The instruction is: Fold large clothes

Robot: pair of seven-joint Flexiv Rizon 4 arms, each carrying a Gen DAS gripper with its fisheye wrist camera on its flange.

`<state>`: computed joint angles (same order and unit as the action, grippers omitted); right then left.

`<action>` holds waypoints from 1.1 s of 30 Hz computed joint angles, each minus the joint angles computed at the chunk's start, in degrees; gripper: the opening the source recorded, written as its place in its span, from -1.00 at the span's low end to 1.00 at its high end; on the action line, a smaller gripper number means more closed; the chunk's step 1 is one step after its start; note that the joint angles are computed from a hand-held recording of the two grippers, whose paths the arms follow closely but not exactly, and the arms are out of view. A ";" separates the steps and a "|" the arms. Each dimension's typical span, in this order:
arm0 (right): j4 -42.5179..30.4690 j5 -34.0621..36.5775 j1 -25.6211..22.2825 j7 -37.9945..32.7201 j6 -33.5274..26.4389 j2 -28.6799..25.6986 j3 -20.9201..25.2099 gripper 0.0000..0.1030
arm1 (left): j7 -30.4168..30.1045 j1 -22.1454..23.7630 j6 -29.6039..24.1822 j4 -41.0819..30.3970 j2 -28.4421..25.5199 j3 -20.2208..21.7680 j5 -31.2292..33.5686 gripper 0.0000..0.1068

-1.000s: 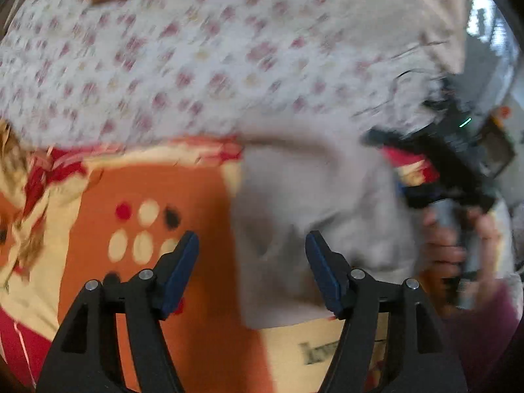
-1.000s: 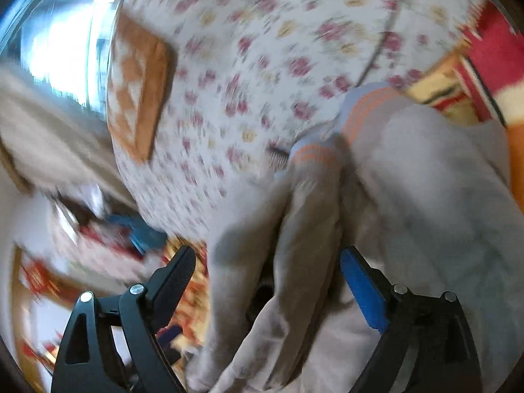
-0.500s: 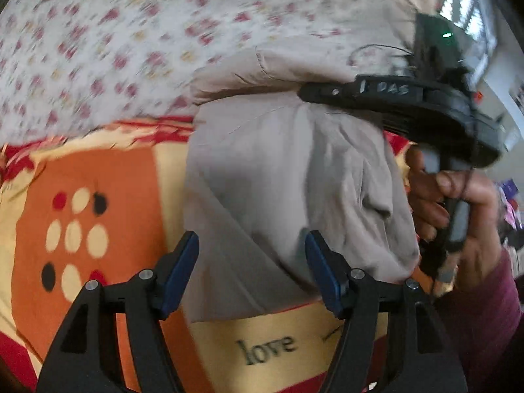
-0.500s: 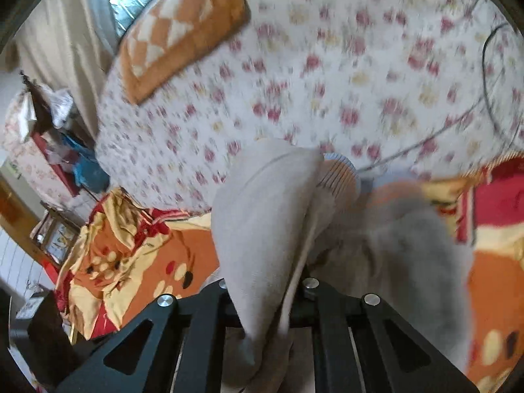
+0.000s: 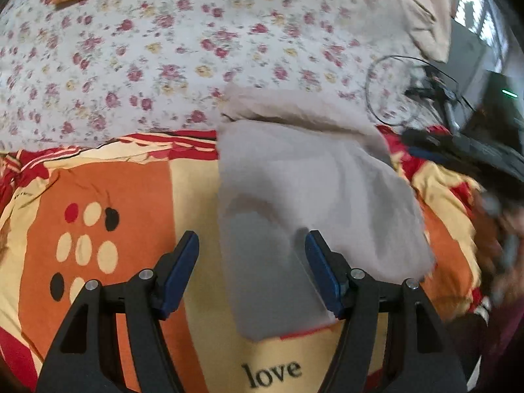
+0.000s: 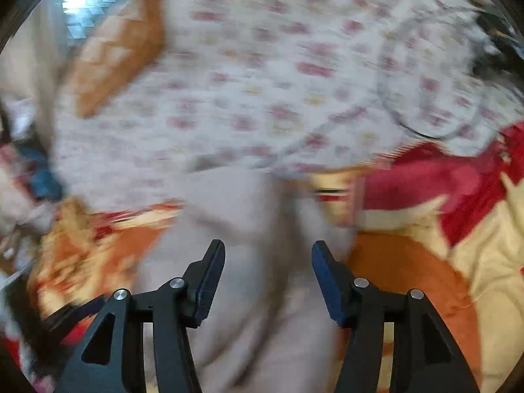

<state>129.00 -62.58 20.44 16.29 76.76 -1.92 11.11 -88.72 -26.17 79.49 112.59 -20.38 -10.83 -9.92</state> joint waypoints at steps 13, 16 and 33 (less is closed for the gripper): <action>0.79 20.05 8.84 -18.21 -8.38 -2.61 2.33 -0.70 | 0.74 -0.84 -3.35 0.22 -1.85 -0.36 0.30 0.33; 1.16 5.42 6.17 -4.14 -7.67 0.66 -0.29 0.55 | 0.95 -0.57 -4.30 -0.40 -2.32 -1.02 -0.61 0.33; -3.69 5.54 0.71 -0.44 -10.72 -9.23 -3.89 -0.99 | 1.25 -0.94 -4.74 -2.82 -4.65 -2.57 -2.38 0.46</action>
<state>125.31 -57.04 21.15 15.85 66.04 -11.14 7.22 -87.47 -27.11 74.74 109.77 -25.03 -13.40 -12.30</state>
